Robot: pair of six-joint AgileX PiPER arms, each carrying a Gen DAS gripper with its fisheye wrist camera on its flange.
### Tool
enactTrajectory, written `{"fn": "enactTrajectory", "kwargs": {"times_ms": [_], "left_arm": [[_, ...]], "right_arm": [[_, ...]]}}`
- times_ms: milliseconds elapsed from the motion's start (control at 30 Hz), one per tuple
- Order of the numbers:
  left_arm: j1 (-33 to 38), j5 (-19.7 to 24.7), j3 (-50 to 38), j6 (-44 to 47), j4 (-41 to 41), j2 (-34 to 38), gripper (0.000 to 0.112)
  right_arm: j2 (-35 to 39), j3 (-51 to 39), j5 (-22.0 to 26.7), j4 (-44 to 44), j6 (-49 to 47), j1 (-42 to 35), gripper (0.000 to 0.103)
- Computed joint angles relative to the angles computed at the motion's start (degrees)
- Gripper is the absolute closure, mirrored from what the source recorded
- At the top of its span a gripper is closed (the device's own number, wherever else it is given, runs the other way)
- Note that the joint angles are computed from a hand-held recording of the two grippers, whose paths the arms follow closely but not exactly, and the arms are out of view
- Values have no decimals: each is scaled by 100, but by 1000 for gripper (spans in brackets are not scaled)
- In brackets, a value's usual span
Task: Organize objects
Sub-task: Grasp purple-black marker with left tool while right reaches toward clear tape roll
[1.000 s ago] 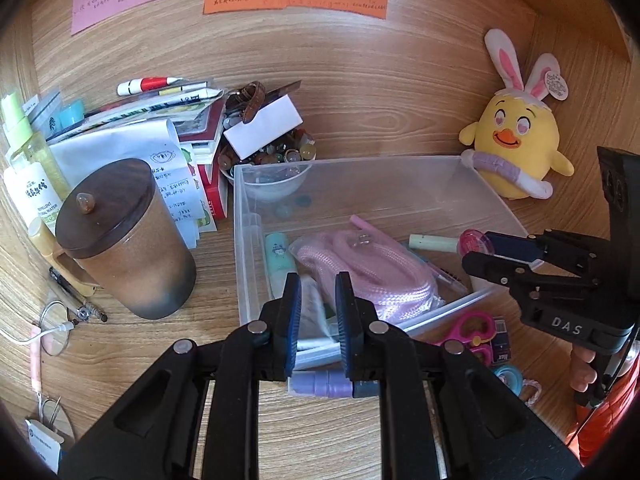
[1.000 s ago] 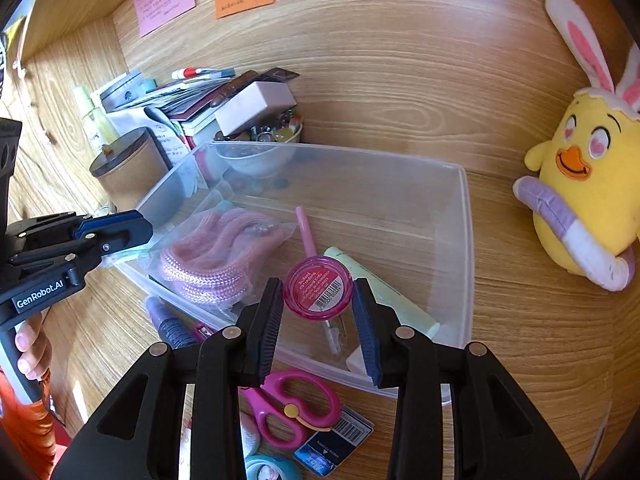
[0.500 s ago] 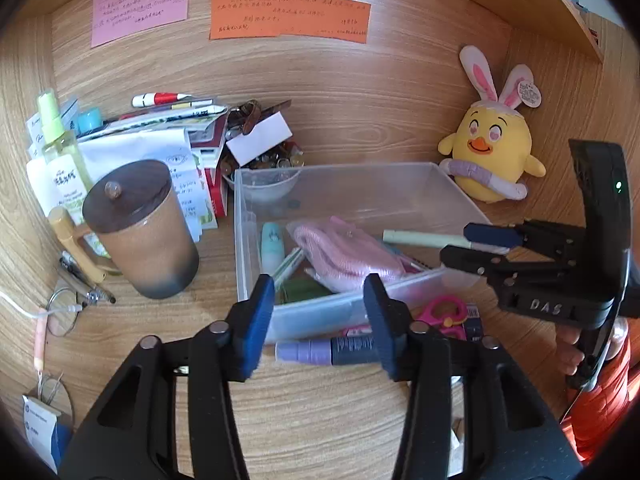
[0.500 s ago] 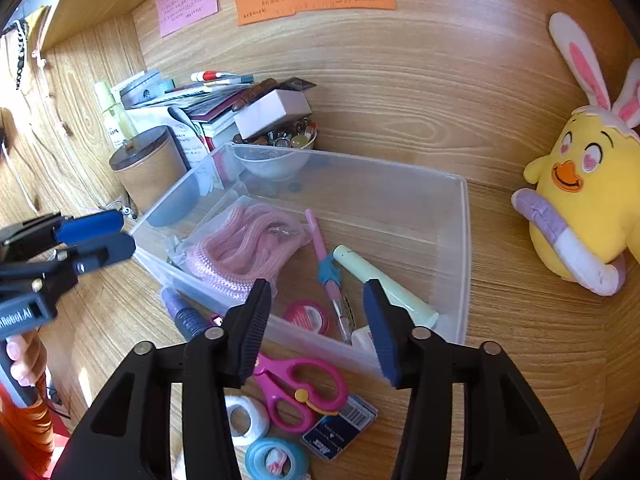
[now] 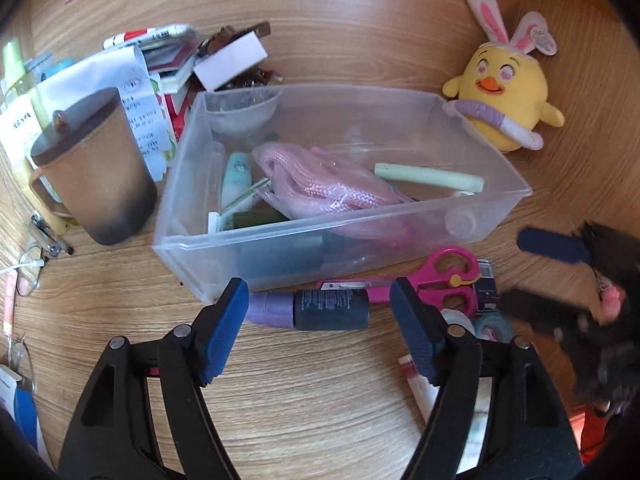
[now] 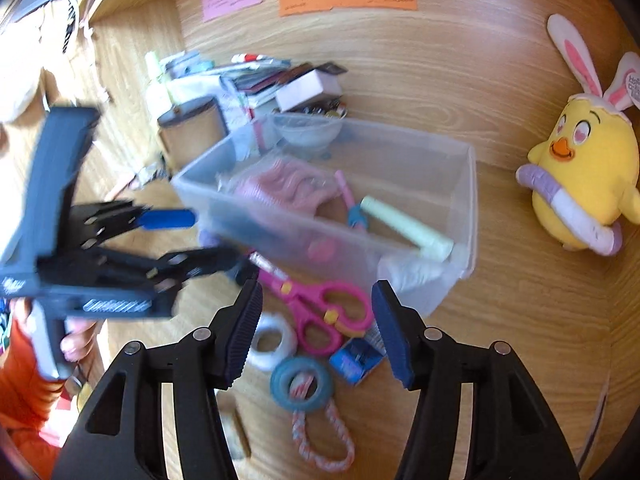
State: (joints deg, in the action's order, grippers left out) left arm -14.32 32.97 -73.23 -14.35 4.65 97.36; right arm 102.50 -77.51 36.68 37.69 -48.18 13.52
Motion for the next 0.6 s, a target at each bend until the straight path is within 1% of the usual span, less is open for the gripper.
{"fn": "enactTrajectory", "kwargs": {"times_ms": [33,67,100,133,200,300,333,433,533,600], "left_arm": [[-23,1,-29,-181,120,71,39],[-86,24,-50,-591,469,136,39],[-114,16,-33,-819,693,157,39],[-104,-22,16,-886,748,151,39],[-24,-77,142,-781,581,78,39],[22,-161,468,-839,701,-150,39],[77,-224,603,-713,614,-237,39],[320,-300,963,79,-74,-513,39],[327,-266,1262,-130,267,-789,39],[431,-224,1328,93,-8,-919,39]], "right_arm": [[-20,78,-1,7,-54,18,50],[-29,151,-9,6,-108,40,50],[-25,210,-17,-11,-144,71,50],[-6,237,-16,-31,-165,101,49],[72,240,24,-88,-197,172,49],[165,251,1,-200,-190,301,49],[188,258,-22,-220,-202,341,49],[229,273,-103,-260,-235,426,50],[255,286,-185,-378,-189,484,50],[280,290,-180,-408,-223,470,50]]}}
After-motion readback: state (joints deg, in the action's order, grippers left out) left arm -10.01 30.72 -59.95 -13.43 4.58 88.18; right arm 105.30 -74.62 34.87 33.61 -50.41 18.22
